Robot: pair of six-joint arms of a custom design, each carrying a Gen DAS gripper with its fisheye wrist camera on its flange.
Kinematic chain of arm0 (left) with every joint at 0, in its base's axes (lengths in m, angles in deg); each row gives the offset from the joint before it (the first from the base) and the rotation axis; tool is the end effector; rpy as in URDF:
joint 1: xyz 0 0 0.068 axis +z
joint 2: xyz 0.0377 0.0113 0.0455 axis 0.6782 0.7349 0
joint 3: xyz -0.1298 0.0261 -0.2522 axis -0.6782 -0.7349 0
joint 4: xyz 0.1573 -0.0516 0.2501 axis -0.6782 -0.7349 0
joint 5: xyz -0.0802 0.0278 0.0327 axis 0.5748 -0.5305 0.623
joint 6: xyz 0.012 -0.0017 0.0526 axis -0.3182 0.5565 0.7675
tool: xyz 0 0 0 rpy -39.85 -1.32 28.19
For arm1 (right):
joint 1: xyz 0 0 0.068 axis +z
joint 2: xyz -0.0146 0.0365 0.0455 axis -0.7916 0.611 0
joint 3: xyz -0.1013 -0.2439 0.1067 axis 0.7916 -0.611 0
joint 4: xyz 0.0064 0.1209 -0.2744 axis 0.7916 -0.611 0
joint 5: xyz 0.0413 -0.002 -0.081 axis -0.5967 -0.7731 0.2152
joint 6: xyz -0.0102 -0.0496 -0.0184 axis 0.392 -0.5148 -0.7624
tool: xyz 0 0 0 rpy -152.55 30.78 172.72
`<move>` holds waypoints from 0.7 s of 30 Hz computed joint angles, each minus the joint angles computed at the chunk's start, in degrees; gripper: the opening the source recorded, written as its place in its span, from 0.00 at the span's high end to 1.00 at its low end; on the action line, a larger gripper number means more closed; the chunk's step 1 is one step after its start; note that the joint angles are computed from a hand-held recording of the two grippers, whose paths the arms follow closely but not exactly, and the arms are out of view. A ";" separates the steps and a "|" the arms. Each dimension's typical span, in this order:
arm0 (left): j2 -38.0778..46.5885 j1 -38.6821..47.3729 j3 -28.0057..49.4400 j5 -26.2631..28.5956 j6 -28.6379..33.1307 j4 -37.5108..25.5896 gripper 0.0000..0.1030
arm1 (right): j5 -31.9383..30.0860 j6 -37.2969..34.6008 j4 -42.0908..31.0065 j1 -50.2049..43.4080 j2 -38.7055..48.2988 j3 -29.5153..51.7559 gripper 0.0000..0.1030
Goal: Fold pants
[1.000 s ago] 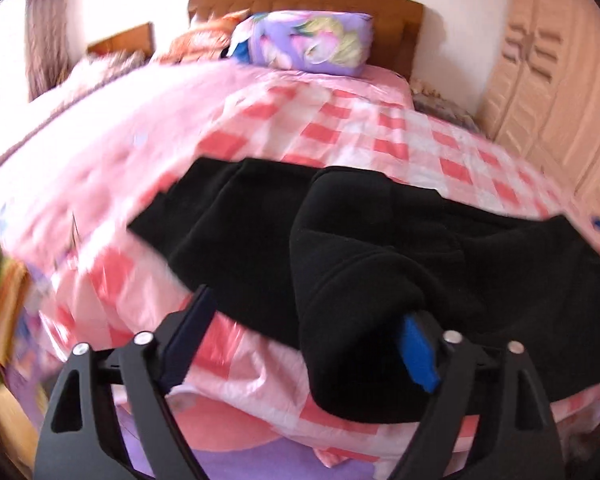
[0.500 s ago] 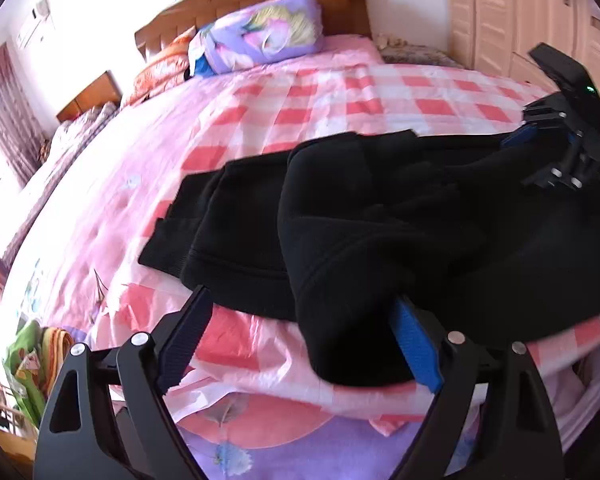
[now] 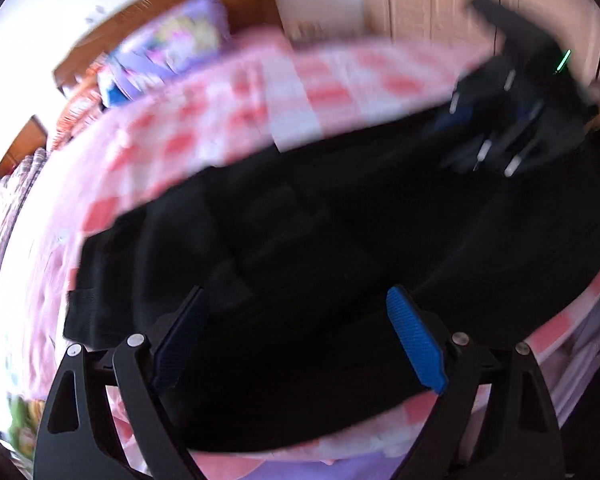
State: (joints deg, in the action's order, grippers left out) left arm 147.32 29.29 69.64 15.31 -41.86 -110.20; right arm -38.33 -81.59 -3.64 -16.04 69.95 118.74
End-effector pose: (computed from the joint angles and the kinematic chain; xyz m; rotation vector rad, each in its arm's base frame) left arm 0.3022 -0.0749 0.1988 1.0379 2.3863 0.0244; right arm 0.2937 0.2153 0.1916 -1.0099 2.3734 0.1654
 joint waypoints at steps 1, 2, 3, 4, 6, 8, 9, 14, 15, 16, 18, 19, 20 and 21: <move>2.67 -1.10 0.86 -3.10 0.79 0.04 0.10 | -0.04 0.11 0.13 -0.03 0.11 0.05 0.65; 3.33 -0.82 1.05 -2.26 0.91 0.22 0.10 | -0.18 0.25 0.57 -0.13 -0.02 -0.25 0.65; 4.53 0.56 2.54 0.35 0.71 -1.29 0.10 | -0.49 0.51 1.08 -0.31 -0.13 -0.57 0.65; 5.97 2.04 4.03 2.36 0.50 -3.09 0.14 | -0.63 0.75 1.59 -0.37 -0.13 -0.78 0.65; 6.74 4.77 4.98 5.36 -0.56 -3.52 0.39 | -0.29 1.53 3.33 -0.27 -0.50 -1.78 0.65; 4.84 6.30 3.86 6.07 -3.42 -1.83 0.67 | 1.30 2.01 4.96 0.60 -1.00 -2.79 0.66; 3.07 7.23 2.69 7.48 -4.81 -0.56 0.78 | 2.90 2.13 6.10 1.28 -1.70 -3.66 0.70; -11.54 12.68 -4.71 11.34 -12.49 9.71 0.82 | 7.79 1.76 9.71 4.03 -7.27 -7.54 0.76; -13.19 14.86 -4.23 14.09 -13.64 10.13 0.82 | 8.64 1.83 9.98 4.34 -8.38 -7.86 0.77; -14.88 16.79 -3.59 15.71 -14.72 11.14 0.84 | 9.43 1.85 10.30 4.53 -9.07 -8.02 0.77; -16.07 18.18 -2.83 15.11 -15.22 13.61 0.85 | 11.24 2.38 11.08 4.44 -10.68 -7.97 0.77; -16.35 18.74 -2.63 14.50 -15.78 15.21 0.87 | 11.84 2.73 11.20 4.09 -10.88 -7.60 0.77; -15.78 19.80 -1.87 14.32 -16.90 16.62 0.92 | 12.73 2.90 11.58 4.03 -10.91 -7.44 0.77; -14.96 20.73 -1.06 14.12 -18.12 17.32 0.94 | 13.13 3.17 11.79 3.75 -10.65 -7.07 0.77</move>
State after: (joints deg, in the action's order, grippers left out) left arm 132.36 50.02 68.59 29.43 -59.98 -92.88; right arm -25.20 -78.42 8.15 -12.28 59.29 111.66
